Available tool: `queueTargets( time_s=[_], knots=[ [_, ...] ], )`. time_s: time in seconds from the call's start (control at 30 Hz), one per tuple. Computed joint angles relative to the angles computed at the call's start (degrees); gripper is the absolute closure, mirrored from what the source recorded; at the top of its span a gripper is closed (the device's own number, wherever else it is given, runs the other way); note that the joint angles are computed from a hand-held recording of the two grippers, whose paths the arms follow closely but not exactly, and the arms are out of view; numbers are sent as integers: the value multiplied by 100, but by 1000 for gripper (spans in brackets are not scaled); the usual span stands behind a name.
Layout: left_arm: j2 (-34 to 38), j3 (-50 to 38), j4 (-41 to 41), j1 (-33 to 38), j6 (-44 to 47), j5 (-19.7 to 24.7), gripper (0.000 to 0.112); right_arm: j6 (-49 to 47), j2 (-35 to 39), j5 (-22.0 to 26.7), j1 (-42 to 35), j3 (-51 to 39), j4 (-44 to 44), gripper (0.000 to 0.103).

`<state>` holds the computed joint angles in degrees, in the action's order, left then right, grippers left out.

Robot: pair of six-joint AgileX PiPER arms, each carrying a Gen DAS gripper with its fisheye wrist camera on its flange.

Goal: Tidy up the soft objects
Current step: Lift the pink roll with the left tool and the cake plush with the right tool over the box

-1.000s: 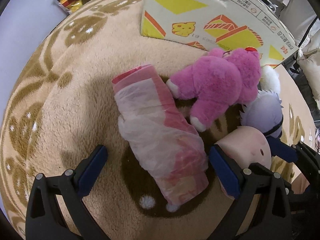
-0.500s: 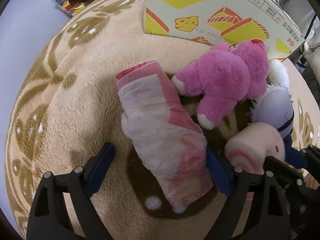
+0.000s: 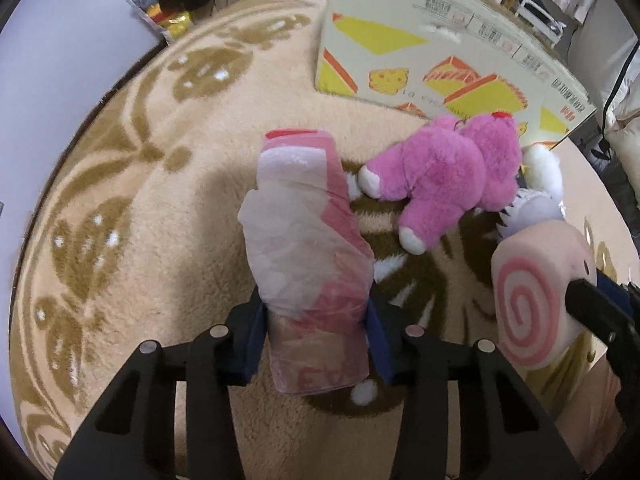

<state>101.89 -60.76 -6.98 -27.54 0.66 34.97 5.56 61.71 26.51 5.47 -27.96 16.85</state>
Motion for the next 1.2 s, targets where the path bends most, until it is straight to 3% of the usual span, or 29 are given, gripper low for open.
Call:
queueTargets(
  time_s=[0.23,0.4,0.5,0.67,0.83,1.0,1.2],
  knots=[
    [-710,482,223,-84,-289,-381,76,488,-375,-16,-111,17,-481,76],
    [-880,644,-237,-11,204,-387,91,714,-596,58,-313,25,-697,76],
    [-966,668,-347,-89,276,-330,94,841,-705,63,-394,6,-841,76],
    [-1098,756,-277,-156,342,-717,94,948,-809,89,-508,-36,-1005,76],
    [-1604,972,133,-332,71,-1097,94,406,-883,108,-888,-114,-524,76],
    [-1956,1048,895,-574,-553,-1399,94,388,-827,71,-979,-302,-701,76],
    [-2067,924,1391,-720,-1037,-1457,94,1532,-674,-43,-695,-608,-1981,77]
  ],
)
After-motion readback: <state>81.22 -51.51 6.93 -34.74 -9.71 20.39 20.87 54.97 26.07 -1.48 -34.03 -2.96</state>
